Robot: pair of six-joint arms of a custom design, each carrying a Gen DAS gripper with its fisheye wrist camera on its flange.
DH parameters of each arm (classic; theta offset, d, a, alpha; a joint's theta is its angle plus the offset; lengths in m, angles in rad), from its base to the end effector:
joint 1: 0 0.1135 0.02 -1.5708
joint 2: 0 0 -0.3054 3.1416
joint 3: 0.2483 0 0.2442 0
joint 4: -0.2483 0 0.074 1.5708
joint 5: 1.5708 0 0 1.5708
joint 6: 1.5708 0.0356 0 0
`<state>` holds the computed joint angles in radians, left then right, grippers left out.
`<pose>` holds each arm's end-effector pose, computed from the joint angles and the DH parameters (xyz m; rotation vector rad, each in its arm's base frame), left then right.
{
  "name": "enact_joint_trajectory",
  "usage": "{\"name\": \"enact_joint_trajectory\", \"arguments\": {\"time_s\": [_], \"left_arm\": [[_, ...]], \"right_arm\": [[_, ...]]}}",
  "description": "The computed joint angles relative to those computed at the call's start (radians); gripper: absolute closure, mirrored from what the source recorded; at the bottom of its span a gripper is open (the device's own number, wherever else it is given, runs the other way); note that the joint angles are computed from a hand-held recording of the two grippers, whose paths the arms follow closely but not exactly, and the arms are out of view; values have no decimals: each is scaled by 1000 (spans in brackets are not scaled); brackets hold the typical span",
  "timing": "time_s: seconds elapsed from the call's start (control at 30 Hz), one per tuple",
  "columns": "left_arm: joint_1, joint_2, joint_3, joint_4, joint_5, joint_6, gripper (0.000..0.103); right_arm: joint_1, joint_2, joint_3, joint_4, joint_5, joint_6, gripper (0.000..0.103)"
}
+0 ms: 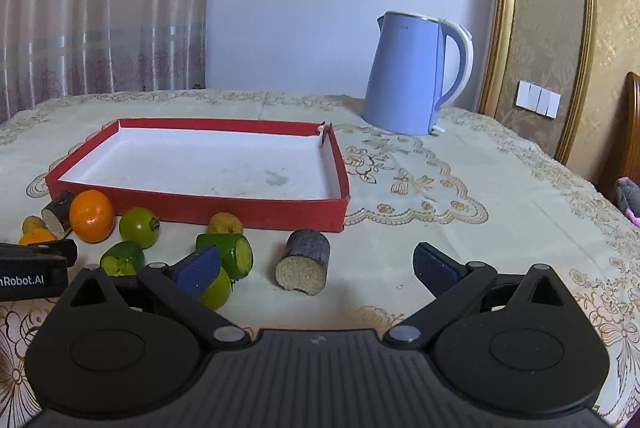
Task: Organize fruits
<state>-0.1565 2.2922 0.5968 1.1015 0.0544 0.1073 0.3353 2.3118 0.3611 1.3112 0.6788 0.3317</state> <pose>0.3381 -0.0553 0.0392 0.3157 2.1418 -0.0872 0.2677 0.0696 0.0360 0.3582 2.0406 -0.3450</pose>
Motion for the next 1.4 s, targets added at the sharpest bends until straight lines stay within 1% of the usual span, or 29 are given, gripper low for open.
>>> {"name": "enact_joint_trajectory", "arguments": {"time_s": [0.13, 0.3, 0.37, 0.43, 0.53, 0.63, 0.8, 0.93, 1.23, 1.4], "left_arm": [[-5, 2, -11, 20, 1, 5, 0], [-6, -5, -12, 6, 7, 9, 0], [-3, -6, -12, 4, 9, 12, 0], [-4, -7, -9, -4, 6, 13, 0], [-4, -9, -6, -16, 10, 14, 0], [-6, -8, -5, -19, 11, 13, 0], [-6, -10, -8, -14, 9, 17, 0], [-2, -13, -7, -17, 16, 15, 0], [-5, -13, -7, -19, 12, 18, 0], [-7, -13, -8, -17, 9, 19, 0]], "right_arm": [[-2, -1, -1, -3, -17, 0, 0], [-6, -14, 11, -53, -30, 12, 0], [-9, -12, 10, -50, -42, 14, 0], [-7, -8, 10, -46, -33, 15, 0], [7, 1, 10, -31, 22, 8, 0], [10, -6, 13, -43, 23, -2, 0], [6, -16, 21, -68, 1, 0, 0], [4, -31, 40, -124, 0, 12, 0], [-5, -35, 45, -143, -22, 15, 0], [-24, -35, 43, -142, -64, 20, 0]]}}
